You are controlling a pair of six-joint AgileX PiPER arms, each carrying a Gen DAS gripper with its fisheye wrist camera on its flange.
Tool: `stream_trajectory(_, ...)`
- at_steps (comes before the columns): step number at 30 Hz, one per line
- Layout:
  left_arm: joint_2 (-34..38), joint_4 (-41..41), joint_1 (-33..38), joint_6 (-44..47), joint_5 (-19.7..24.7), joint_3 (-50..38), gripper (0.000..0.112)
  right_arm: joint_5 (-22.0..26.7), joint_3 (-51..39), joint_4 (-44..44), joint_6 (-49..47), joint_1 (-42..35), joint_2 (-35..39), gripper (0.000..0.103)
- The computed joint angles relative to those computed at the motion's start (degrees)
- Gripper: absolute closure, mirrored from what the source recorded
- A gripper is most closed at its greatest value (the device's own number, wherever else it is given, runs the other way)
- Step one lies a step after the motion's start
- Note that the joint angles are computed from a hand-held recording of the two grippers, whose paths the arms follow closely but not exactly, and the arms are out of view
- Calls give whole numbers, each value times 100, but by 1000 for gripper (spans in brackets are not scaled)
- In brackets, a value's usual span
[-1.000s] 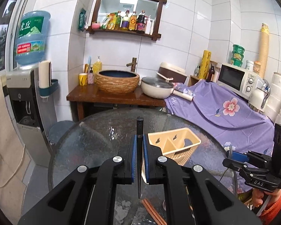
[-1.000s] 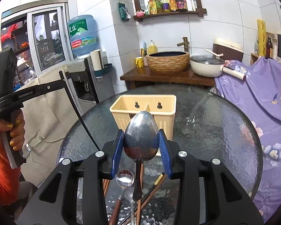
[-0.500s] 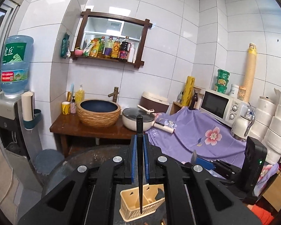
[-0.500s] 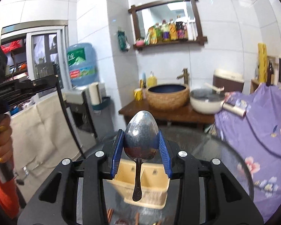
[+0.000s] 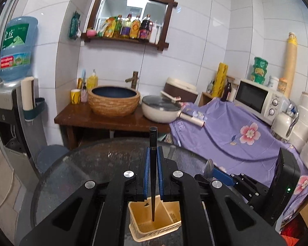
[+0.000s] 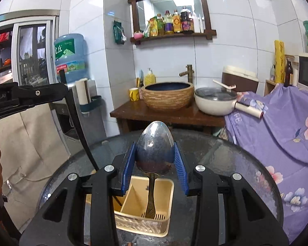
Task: Organize utensils
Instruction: 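Lower the spoon into the caddy and open the right gripper, then withdraw the right gripper back over the remaining utensils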
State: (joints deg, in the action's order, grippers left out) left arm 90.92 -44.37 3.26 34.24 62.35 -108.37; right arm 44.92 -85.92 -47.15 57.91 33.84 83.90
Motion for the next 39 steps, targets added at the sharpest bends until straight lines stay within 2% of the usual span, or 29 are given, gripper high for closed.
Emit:
stream_trajectory(5,-85,78,-59,289,-196,699,105,-143,549,-259,427,118,-21,65)
stream_trajectory(12,-140,130,-82,472,-357,1167,105,-240,950,-434,724,210,-43,65)
stream_trajectory(15,-261,140,-110,603,-573,1391,105,-267,1048,-472,780,229,-49,65)
stream_trajectory(23,-290,60,-84,656,-542,1438,104,-107,1106,-711,936,356,-27,65)
stream_trajectory(25,-288,-93,-14,732,-441,1447,94,-121,1157,-737,939,358,-57,61)
stream_trajectory(27,-376,-235,46,804,-480,1583,69,-33,1216,-920,1042,452,-101,53)
stream_trajectory(29,-482,-487,207,935,-419,1711,60,51,1278,-1159,1166,576,-196,42)
stream_trajectory(31,-678,-675,376,1130,-430,1952,54,219,1339,-1404,1285,743,-314,42)
stream_trajectory(33,-856,-836,540,1293,-451,2193,35,442,1385,-1555,1380,939,-428,39)
stream_trajectory(35,-1063,-1131,817,1566,-424,2539,29,792,1459,-1693,1512,1214,-546,34)
stream_trajectory(39,-1249,-1157,1168,1755,-187,2856,22,1297,1596,-1613,1543,1689,-724,34)
